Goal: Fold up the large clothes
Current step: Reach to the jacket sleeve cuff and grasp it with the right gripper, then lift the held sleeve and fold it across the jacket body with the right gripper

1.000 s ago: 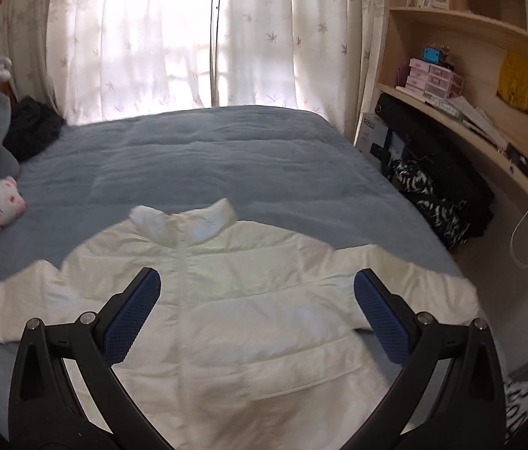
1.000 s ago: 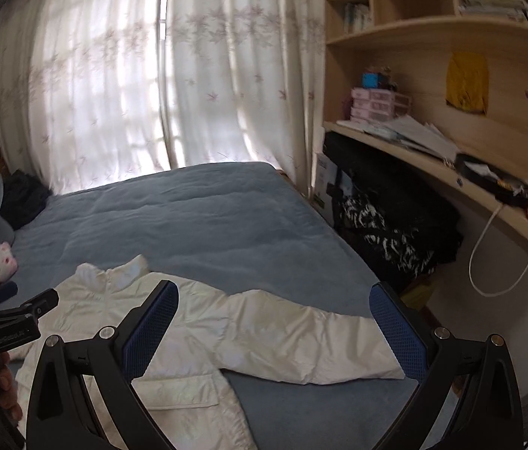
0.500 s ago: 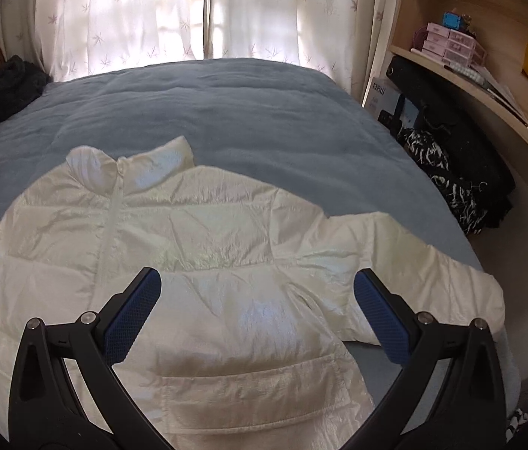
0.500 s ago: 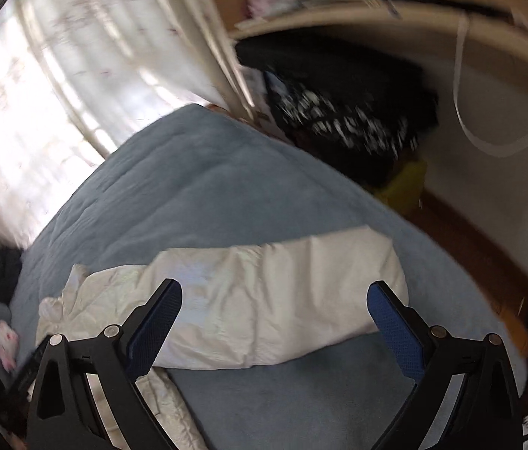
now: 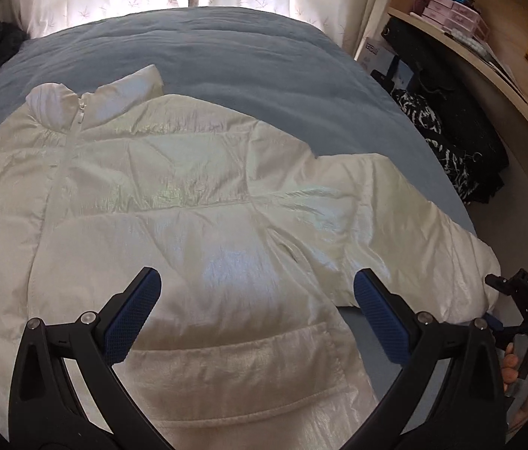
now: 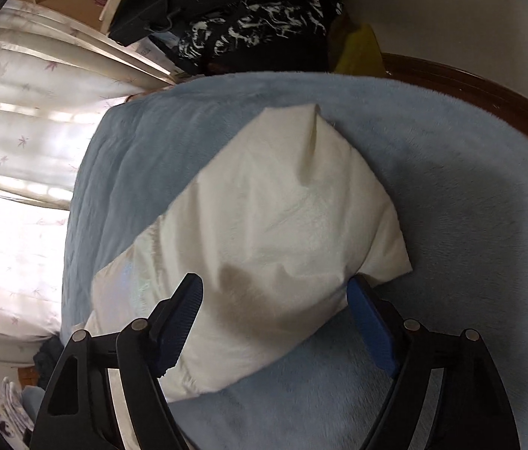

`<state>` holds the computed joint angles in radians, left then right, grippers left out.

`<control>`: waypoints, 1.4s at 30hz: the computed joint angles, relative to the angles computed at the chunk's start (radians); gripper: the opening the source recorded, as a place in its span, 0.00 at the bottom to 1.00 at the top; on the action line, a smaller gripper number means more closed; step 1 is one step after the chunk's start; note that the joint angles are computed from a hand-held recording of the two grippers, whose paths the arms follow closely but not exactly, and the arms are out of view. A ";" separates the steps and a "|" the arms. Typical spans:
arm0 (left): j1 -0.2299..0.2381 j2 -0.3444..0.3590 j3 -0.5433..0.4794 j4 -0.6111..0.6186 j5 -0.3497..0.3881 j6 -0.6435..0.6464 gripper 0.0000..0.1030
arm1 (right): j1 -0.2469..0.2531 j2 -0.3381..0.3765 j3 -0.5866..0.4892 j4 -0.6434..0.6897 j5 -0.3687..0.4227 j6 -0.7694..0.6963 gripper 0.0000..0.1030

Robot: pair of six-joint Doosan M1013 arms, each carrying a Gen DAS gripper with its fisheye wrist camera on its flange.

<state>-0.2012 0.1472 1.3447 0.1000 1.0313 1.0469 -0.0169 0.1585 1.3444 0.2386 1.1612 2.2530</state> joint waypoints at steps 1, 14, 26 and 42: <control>0.000 -0.001 0.003 0.009 -0.005 0.001 0.99 | 0.000 -0.001 0.007 -0.006 0.004 0.016 0.79; 0.065 0.016 -0.014 0.060 0.053 -0.081 0.61 | 0.047 -0.081 0.089 0.086 -0.019 0.109 0.79; 0.092 -0.035 0.021 0.070 -0.054 -0.042 0.53 | 0.118 0.019 -0.018 -0.066 -0.020 0.155 0.19; 0.222 -0.157 0.109 0.108 -0.043 -0.038 0.42 | 0.513 0.152 -0.419 0.041 -0.055 -0.419 0.11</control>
<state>0.0207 -0.0095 1.4540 0.2077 0.9880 1.0093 0.4958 0.3104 0.9249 0.2800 1.1063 1.8341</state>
